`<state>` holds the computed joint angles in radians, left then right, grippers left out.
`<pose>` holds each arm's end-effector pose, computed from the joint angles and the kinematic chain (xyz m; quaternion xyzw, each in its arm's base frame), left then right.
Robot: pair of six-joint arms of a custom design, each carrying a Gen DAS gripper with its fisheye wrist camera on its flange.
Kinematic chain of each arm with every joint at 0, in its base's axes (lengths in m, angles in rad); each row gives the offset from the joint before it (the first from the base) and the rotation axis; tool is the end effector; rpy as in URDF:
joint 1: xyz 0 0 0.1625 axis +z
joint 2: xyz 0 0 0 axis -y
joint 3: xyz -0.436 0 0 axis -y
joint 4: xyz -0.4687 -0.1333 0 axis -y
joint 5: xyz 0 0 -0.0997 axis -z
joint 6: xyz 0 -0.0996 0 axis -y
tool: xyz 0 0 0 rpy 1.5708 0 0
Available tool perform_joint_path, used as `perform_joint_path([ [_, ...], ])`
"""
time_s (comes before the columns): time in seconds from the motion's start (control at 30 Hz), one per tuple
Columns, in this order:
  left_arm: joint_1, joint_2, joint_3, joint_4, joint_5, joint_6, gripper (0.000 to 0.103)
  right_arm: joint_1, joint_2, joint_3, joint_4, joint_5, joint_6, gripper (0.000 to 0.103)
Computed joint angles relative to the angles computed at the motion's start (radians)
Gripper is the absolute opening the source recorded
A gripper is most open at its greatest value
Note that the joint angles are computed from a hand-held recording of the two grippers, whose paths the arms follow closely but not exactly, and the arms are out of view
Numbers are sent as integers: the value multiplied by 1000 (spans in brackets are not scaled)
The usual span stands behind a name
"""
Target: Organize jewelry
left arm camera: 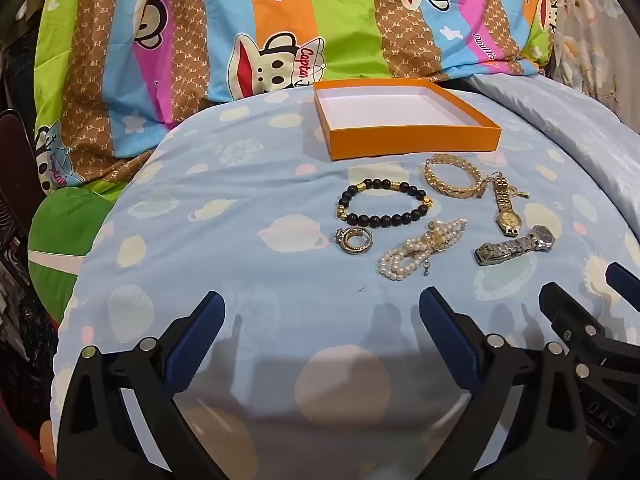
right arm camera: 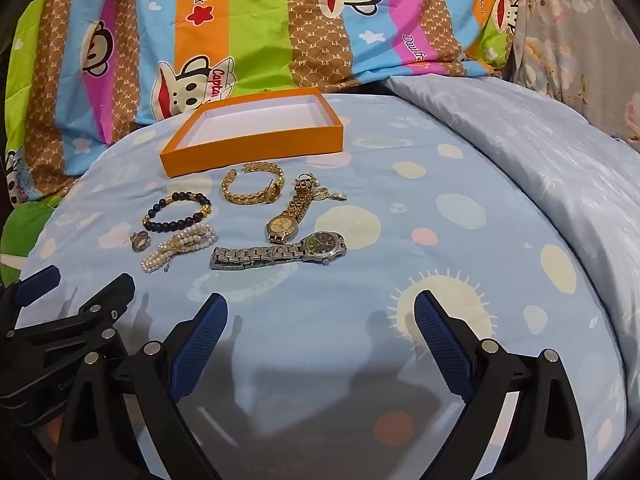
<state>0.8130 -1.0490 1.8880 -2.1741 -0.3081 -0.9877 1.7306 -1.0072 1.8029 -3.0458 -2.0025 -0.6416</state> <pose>-0.2607 -0.6075 0.1391 -0.0230 0.8043 -0.3880 0.4494 0.2011 -0.6719 0.1885 0.2935 -0.8759 0.2679 0.2738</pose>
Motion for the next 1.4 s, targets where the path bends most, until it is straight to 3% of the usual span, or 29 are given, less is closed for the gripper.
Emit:
perform_joint_path([
  [1.4,3,16,-7,-21,-5,10,94,-3,-1,-7,32,9,19,93],
])
